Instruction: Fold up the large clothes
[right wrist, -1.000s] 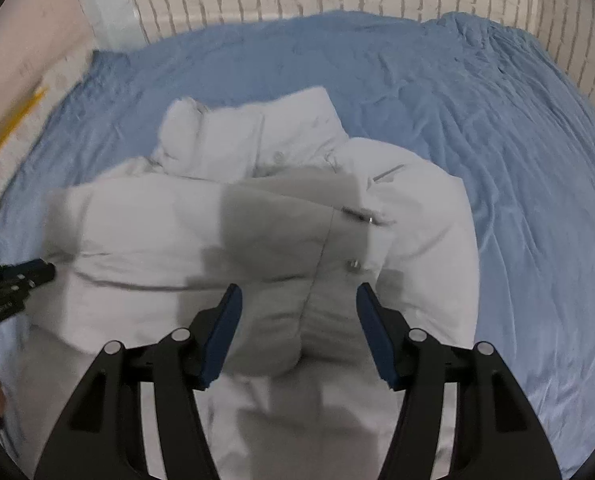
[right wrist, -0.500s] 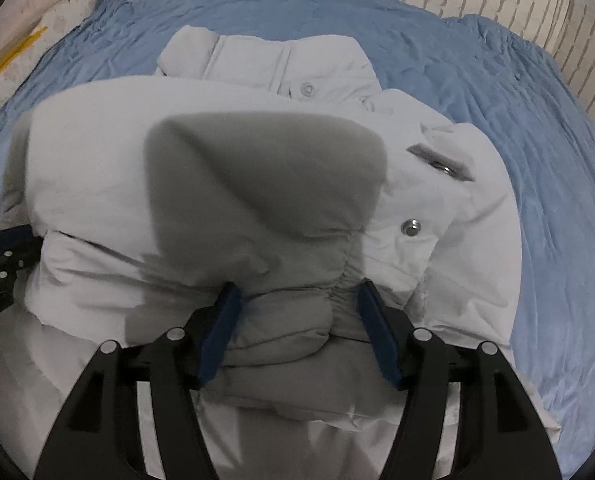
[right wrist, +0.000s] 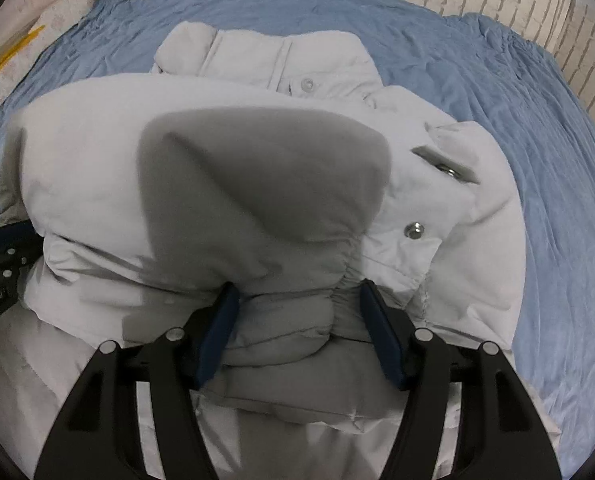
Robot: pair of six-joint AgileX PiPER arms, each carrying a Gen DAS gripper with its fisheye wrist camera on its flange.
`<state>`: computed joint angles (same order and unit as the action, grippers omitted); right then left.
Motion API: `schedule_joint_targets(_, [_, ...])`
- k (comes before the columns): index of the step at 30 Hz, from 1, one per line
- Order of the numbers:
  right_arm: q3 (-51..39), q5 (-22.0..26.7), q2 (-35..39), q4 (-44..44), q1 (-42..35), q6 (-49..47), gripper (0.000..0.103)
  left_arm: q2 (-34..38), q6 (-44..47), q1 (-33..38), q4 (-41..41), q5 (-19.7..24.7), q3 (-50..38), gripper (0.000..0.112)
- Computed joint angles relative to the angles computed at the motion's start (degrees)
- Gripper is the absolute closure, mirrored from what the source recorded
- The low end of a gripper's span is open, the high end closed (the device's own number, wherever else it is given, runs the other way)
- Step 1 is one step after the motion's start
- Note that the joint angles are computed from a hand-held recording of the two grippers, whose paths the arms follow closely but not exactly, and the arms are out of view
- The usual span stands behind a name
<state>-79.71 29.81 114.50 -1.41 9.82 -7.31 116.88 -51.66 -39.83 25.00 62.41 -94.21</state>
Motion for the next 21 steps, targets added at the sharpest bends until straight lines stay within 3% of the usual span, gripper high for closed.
schedule_joint_targets(2, [3.01, -1.9, -2.62, 0.34, -0.26, -0.58, 0.036, -1.51, -3.0, -2.48, 2.22, 0.9, 1.59, 0.08])
schedule_joint_targets(4, [8.04, -5.89, -6.46, -1.41, -0.59, 1.54, 0.022, -3.54, -5.74, -4.95, 4.23, 1.84, 3.63, 0.068])
schedule_joint_targets(6, [11.24, -7.39, -9.22, 3.89, -2.09, -2.96, 0.022, -5.75, -8.38, -7.55, 6.07, 2.62, 5.86, 0.053])
schedule_joint_targets(8, [13.97, -7.9, -11.77, 10.42, -3.55, -8.65, 0.021, -7.93, -11.14, -9.67, 7.33, 2.94, 8.18, 0.05])
schedule_joint_targets(11, [18.92, -9.41, -16.0, 13.1, -4.6, -11.68, 0.021, -11.81, -15.23, -12.55, 7.65, 2.42, 12.57, 0.049])
schedule_joint_targets(16, [27.96, -11.08, -23.07, 23.33, -8.97, -25.49, 0.021, -17.98, -22.89, -19.04, 10.22, 3.21, 20.56, 0.049])
schedule_joint_targets(21, [35.55, -9.34, -30.49, 31.73, -14.83, -35.87, 0.021, -23.42, -31.09, -24.57, 10.76, 3.71, 29.14, 0.049])
